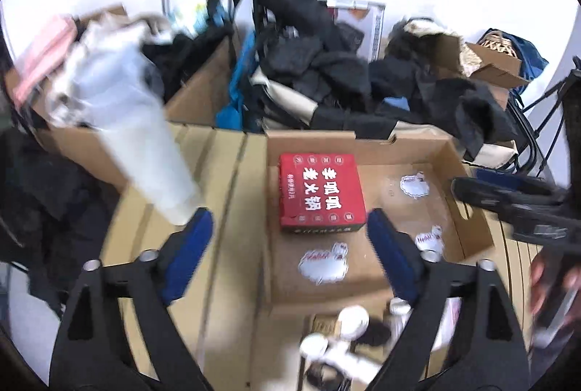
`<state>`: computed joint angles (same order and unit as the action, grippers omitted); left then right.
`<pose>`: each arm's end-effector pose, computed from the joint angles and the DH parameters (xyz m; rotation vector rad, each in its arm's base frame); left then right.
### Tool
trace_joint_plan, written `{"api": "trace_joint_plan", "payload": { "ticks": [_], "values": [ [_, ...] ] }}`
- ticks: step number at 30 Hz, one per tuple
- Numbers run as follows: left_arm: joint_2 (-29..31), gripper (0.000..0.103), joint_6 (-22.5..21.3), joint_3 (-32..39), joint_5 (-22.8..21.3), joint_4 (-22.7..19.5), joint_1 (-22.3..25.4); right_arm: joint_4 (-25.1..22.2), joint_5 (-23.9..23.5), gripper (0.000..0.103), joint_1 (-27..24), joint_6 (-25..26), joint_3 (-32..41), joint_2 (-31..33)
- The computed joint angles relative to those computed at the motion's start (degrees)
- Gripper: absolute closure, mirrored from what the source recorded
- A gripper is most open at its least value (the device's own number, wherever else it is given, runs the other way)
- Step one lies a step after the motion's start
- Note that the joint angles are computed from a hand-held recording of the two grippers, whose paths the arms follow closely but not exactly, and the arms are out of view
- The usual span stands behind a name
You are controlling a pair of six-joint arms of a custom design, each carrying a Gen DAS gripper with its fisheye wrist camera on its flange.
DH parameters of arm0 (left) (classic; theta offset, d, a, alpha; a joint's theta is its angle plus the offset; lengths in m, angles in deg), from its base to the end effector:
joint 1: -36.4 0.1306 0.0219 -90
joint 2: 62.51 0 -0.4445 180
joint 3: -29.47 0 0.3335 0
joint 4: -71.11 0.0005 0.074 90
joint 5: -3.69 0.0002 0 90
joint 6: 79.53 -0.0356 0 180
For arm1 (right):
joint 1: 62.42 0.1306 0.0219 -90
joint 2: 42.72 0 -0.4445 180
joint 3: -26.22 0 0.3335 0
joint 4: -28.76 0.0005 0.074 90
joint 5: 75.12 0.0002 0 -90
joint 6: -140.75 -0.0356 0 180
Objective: Organize objects
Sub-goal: 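Carry the red box into the cardboard tray and open the left tool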
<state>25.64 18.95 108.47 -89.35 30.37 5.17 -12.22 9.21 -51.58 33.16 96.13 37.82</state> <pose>0.3489 -0.2100 0.4379 0.4609 2.4115 -0.2431 0.3377 0.0677 0.4216 0.1040 2.4935 0.3331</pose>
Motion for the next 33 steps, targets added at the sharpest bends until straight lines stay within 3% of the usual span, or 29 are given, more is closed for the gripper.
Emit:
{"api": "trace_joint_plan", "payload": {
  "ticks": [1,3,5,9,11,14,15,18,22,25,30,32,33],
  "values": [
    [-1.34,0.006,-0.35,0.00,-0.88,-0.72,-0.22,-1.60,1.32,0.007,-0.33,1.23,0.08,-2.40],
    [-5.48,0.000,-0.76,-0.13,-3.21,-2.65,-0.82,-5.87,4.58,0.007,-1.09,2.99,0.94,-7.16],
    [-9.81,0.000,0.59,-0.31,-5.03,-5.35,-1.45,-9.96,8.37,0.007,-1.23,2.79,1.13,-11.94],
    [-16.12,0.000,3.93,-0.71,-9.07,-10.94,-2.99,-15.86,11.53,0.007,0.69,0.72,0.64,-20.62],
    [-20.12,0.000,5.36,-2.64,-10.74,-11.62,-4.50,-17.52,17.42,0.007,6.17,-0.53,-0.47,-24.71],
    [-24.04,0.000,6.14,-5.22,-12.91,-12.53,-7.50,-19.79,30.55,0.007,20.32,-5.63,-2.31,-28.05],
    [-24.90,0.000,6.42,-6.13,-14.22,-12.45,-8.65,-19.98,32.94,0.007,23.81,-7.50,-3.05,-28.85],
    [-26.71,0.000,7.11,-8.94,-16.84,-11.82,-11.55,-21.60,38.66,0.007,33.42,-14.44,-5.24,-30.74],
    [-28.61,0.000,7.34,-14.82,-16.37,-9.30,-13.55,-23.83,36.88,0.007,37.74,-22.62,-8.03,-30.46],
    [-29.73,0.000,8.18,-20.24,-14.05,-6.52,-13.73,-21.85,37.78,0.007,42.72,-28.96,-12.31,-31.48],
    [-29.98,0.000,8.96,-29.10,-7.48,-0.94,-13.88,-26.20,46.25,0.007,58.33,-48.86,-17.92,-28.69],
    [-28.39,0.000,8.68,-31.20,-6.95,2.17,-14.53,-24.51,44.20,0.024,58.74,-48.81,-19.55,-26.27],
    [-27.28,0.000,8.11,-31.99,-6.68,4.24,-14.64,-20.77,41.66,0.039,57.61,-46.00,-20.94,-25.63]
  ]
}}
